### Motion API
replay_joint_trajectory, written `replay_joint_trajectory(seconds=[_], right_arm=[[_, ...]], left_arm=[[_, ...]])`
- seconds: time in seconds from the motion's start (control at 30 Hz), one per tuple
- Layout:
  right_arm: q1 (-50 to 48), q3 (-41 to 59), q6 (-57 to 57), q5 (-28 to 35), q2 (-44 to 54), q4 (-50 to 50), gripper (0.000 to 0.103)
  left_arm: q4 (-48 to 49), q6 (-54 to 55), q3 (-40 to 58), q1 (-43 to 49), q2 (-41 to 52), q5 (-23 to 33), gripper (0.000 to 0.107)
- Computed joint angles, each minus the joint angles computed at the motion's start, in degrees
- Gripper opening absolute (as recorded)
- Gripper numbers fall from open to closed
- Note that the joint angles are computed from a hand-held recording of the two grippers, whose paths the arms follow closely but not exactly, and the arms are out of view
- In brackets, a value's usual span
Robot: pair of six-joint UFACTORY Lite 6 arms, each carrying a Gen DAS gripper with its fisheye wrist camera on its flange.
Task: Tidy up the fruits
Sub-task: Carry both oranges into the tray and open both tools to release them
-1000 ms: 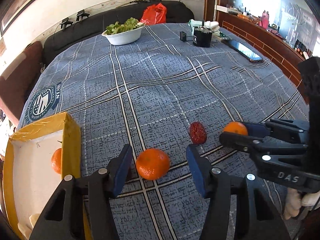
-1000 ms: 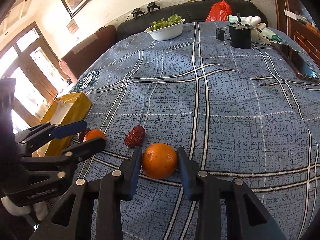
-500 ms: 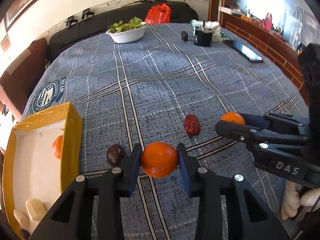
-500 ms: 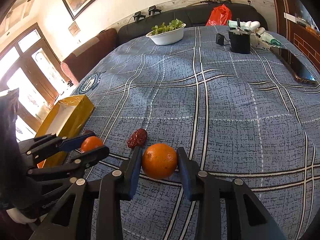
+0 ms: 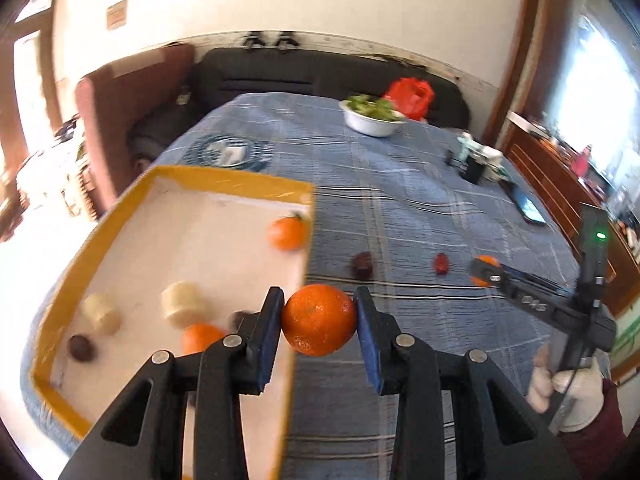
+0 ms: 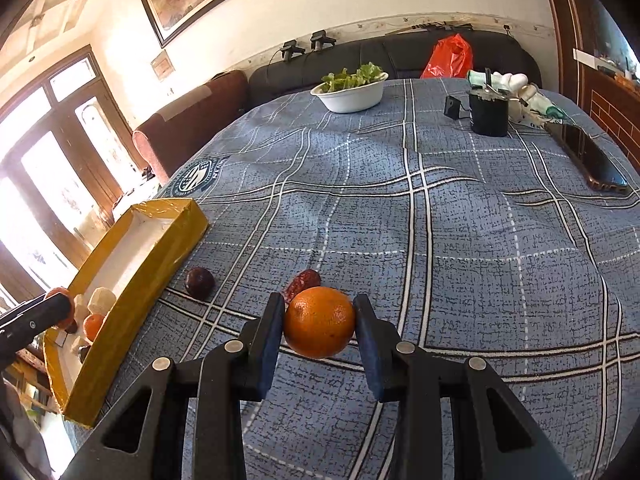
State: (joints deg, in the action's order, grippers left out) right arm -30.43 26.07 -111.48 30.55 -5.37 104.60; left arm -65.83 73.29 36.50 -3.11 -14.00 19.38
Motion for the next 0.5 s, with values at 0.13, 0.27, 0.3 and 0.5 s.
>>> replay_joint_trajectory(seconds=[0.13, 0.27, 0.3, 0.5], right_arm=[[3.27, -1.81, 9.52, 0.24, -6.67, -6.31, 0.039], [14.27, -1.77, 20.65, -3.13, -12.18, -11.46, 0.039], [17.29, -1.46, 22.19, -4.29, -12.63, -11.6, 0.039], [38.0, 3.5, 24.18, -12.24, -7.99, -5.51, 0.04]], left_arm=[[-1.29, 4.05, 0.03, 11.64, 0.22, 3.09, 0.035], [-4.64, 9.3, 1.06, 18.79, 3.35, 4.32, 0.035], [-5.62, 10.7, 0.71, 19.9, 3.49, 4.19, 0.035], [-9.65, 17.37, 3.1, 26.71, 10.23, 6.75, 0.035]])
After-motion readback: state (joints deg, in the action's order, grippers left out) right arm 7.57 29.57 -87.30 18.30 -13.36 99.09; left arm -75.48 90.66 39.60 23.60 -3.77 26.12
